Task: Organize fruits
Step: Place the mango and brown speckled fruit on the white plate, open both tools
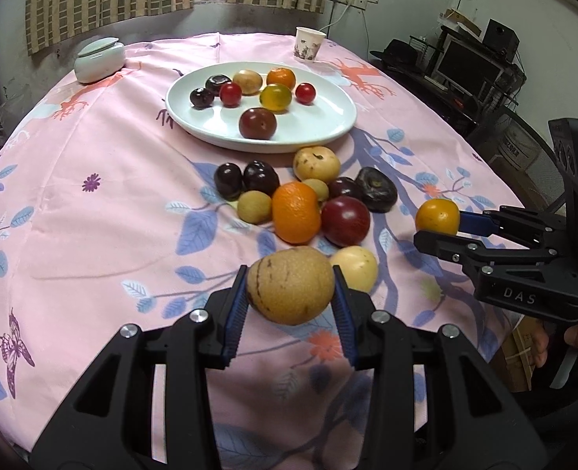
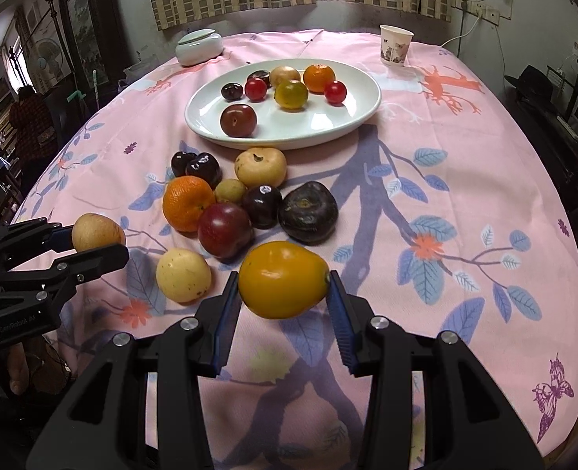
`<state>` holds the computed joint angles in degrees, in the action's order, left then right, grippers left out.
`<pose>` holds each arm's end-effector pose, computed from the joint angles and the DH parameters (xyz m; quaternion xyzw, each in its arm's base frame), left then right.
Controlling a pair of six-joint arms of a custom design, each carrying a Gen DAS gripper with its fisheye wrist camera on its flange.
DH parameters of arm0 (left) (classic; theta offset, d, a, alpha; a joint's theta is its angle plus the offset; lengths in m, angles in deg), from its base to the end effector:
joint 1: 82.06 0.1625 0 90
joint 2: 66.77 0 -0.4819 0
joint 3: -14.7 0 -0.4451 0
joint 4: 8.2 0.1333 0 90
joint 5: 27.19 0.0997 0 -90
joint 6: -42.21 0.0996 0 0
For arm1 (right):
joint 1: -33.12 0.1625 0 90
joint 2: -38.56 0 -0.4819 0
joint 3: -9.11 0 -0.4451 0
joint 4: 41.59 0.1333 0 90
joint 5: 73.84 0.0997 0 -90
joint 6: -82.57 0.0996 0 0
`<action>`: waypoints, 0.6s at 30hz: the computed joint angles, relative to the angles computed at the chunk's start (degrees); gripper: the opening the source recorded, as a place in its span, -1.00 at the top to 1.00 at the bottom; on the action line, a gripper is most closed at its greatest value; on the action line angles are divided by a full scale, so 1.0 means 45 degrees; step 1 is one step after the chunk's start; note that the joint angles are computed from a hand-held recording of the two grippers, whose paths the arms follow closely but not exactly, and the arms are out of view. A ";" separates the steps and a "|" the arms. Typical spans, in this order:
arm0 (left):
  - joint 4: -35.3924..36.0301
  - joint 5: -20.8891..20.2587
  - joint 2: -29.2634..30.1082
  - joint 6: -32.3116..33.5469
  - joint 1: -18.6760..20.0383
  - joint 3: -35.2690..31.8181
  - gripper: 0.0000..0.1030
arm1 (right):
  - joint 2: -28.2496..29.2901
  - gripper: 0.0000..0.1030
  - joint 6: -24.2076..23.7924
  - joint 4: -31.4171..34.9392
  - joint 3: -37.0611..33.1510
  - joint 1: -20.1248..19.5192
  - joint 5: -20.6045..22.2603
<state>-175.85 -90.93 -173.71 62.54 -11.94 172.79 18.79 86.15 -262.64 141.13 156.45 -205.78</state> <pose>0.0757 -0.3122 0.2414 0.2770 0.9081 -0.2223 0.2220 0.2773 -0.3002 -0.1245 0.1800 -0.9054 0.2564 0.2866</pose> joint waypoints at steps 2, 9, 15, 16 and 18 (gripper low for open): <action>-0.0084 -0.0031 0.0198 0.0073 0.0125 -0.0170 0.21 | -0.0045 0.14 -0.0004 0.0090 -0.0100 -0.0030 0.0074; -0.0521 0.0047 0.1201 0.0418 0.0168 -0.1222 0.21 | -0.0365 0.14 -0.0438 0.0881 -0.0764 -0.0161 0.0237; -0.1137 0.0586 0.3070 0.0705 0.0022 -0.2858 0.20 | -0.0876 0.14 -0.1503 0.2019 -0.1852 -0.0444 0.0397; -0.1271 0.0718 0.3509 0.0787 0.0000 -0.3213 0.20 | -0.0973 0.14 -0.1621 0.2257 -0.2042 -0.0551 0.0462; -0.1382 0.0815 0.4362 0.0829 0.0067 -0.3957 0.20 | -0.1144 0.14 -0.1826 0.2833 -0.2573 -0.0827 0.0513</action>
<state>-182.07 -87.26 -154.08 66.27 -11.63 154.98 13.64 77.93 -249.89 129.55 152.73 -203.47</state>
